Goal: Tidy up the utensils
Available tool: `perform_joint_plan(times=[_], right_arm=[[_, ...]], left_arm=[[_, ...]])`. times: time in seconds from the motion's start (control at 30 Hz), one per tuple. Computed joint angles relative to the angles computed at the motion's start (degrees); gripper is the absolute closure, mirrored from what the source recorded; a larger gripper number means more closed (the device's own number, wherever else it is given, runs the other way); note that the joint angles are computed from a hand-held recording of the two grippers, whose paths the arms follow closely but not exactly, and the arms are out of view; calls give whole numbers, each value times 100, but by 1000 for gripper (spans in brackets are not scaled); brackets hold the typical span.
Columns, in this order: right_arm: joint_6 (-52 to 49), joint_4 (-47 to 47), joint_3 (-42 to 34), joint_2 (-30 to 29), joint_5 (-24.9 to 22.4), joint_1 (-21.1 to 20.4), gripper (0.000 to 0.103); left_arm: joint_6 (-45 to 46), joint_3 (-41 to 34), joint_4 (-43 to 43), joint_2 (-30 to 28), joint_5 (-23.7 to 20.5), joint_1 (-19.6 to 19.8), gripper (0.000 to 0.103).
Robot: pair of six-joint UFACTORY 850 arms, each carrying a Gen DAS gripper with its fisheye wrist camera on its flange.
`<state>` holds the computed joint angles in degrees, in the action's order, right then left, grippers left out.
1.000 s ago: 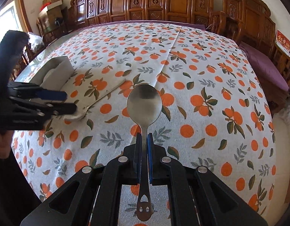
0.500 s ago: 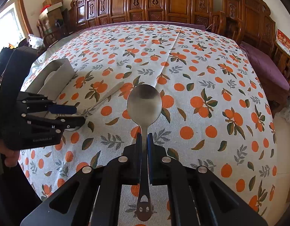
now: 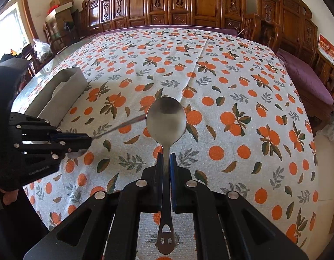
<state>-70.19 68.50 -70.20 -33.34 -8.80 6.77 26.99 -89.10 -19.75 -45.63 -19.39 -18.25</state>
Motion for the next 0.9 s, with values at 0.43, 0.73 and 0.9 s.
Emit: perform_joint_plan(times=[0.43, 0.73, 0.9], right_arm=[[723, -676, 64, 212, 132, 302, 96], [1664, -1500, 1, 301, 253, 569, 96], [1883, -1632, -80, 267, 258, 694, 96]], left_arm=[[870, 730, -761, 769, 436, 250, 100], [1583, 1079, -1513, 1096, 592, 584, 100], [1702, 1158, -1663, 1169, 645, 780, 100]])
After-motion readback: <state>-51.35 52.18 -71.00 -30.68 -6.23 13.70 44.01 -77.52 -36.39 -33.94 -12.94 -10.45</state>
